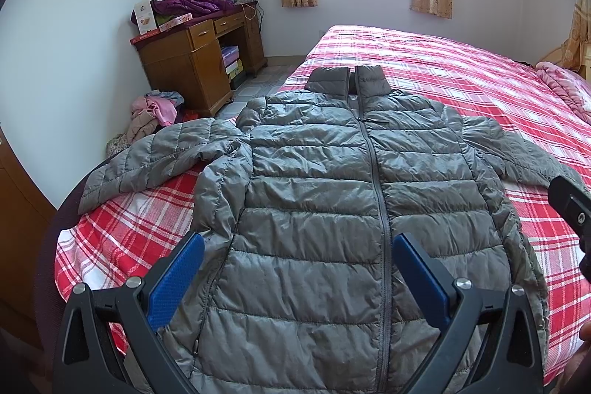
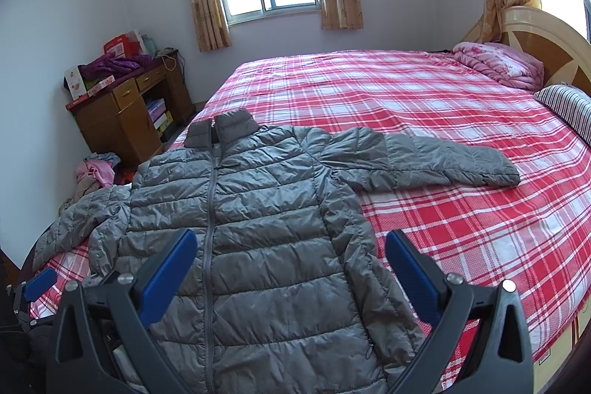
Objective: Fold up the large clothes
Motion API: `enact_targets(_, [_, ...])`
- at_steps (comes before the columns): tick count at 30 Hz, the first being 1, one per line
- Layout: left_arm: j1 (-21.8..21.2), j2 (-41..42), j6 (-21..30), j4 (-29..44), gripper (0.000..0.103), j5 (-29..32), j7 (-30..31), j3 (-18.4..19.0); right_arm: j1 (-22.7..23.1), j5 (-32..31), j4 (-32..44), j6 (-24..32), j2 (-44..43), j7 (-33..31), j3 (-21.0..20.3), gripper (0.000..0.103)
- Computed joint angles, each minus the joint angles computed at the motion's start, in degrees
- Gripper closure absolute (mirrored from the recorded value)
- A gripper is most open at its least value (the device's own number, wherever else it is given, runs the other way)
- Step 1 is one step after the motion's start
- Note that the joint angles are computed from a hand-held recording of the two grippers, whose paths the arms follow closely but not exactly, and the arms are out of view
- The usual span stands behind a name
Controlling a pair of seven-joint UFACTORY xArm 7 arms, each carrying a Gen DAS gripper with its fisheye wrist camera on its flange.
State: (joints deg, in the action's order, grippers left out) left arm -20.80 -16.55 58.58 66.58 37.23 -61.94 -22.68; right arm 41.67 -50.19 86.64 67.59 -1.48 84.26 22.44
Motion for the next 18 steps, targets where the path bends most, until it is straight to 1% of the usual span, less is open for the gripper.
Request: enact_targets(18, [-1.1,1.23,1.84,2.41,0.001,0.75,-0.51,-0.29,0.09,-0.19,0.04,0.11,0.07,0.05,0.03,0.0])
